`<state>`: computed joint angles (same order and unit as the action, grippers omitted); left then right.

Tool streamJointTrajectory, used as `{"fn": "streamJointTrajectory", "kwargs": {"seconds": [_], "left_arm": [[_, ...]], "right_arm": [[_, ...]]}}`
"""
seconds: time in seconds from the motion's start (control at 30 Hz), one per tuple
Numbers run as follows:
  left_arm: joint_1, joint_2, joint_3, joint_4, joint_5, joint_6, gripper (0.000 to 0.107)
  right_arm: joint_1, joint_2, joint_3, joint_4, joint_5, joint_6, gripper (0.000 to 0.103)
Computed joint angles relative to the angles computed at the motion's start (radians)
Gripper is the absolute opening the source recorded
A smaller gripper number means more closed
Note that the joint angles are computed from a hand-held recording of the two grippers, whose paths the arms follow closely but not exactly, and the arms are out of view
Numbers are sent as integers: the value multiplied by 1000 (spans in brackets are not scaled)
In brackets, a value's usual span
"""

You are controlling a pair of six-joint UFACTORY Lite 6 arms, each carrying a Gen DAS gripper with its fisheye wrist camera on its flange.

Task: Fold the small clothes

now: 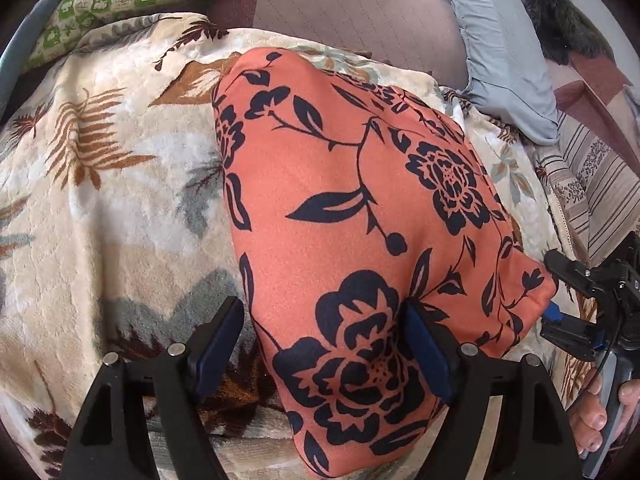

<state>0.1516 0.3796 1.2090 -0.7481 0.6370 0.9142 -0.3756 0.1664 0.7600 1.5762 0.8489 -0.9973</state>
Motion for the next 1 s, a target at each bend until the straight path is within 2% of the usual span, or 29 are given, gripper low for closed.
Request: {"fn": "streamJointTrajectory", "kwargs": {"seconds": [0.07, 0.17, 0.23, 0.37, 0.5, 0.67, 0.7, 0.77, 0.83, 0.9, 1.0], "left_arm": [[3, -24, 8, -4, -5, 8, 82], [16, -41, 45, -4, -1, 10, 82], [25, -40, 68, -11, -6, 18, 82], [14, 33, 120, 61, -16, -34, 82], [49, 43, 79, -39, -12, 50, 82], [47, 28, 102, -28, -18, 50, 82], [46, 29, 116, -25, -25, 48, 82], [42, 62, 184, 14, -14, 4, 82], [32, 100, 252, 59, -18, -47, 82], [15, 146, 315, 109, -32, -95, 82], [-5, 214, 392, 160, -32, -161, 82]], "right_arm": [[8, 29, 5, 40, 9, -6, 57], [18, -29, -11, 100, -45, -25, 57], [20, -44, -10, 136, -21, -70, 57], [67, -6, 34, 87, -37, -50, 57], [103, 45, 68, 8, -96, 25, 57], [148, 102, 103, 55, -112, -18, 57], [164, 110, 112, 77, -134, -31, 55], [185, 141, 140, 120, -173, -45, 36], [186, 164, 158, 145, -184, -52, 29], [182, 136, 139, 192, -181, -93, 27], [174, -43, 28, 356, -188, -294, 24]]}}
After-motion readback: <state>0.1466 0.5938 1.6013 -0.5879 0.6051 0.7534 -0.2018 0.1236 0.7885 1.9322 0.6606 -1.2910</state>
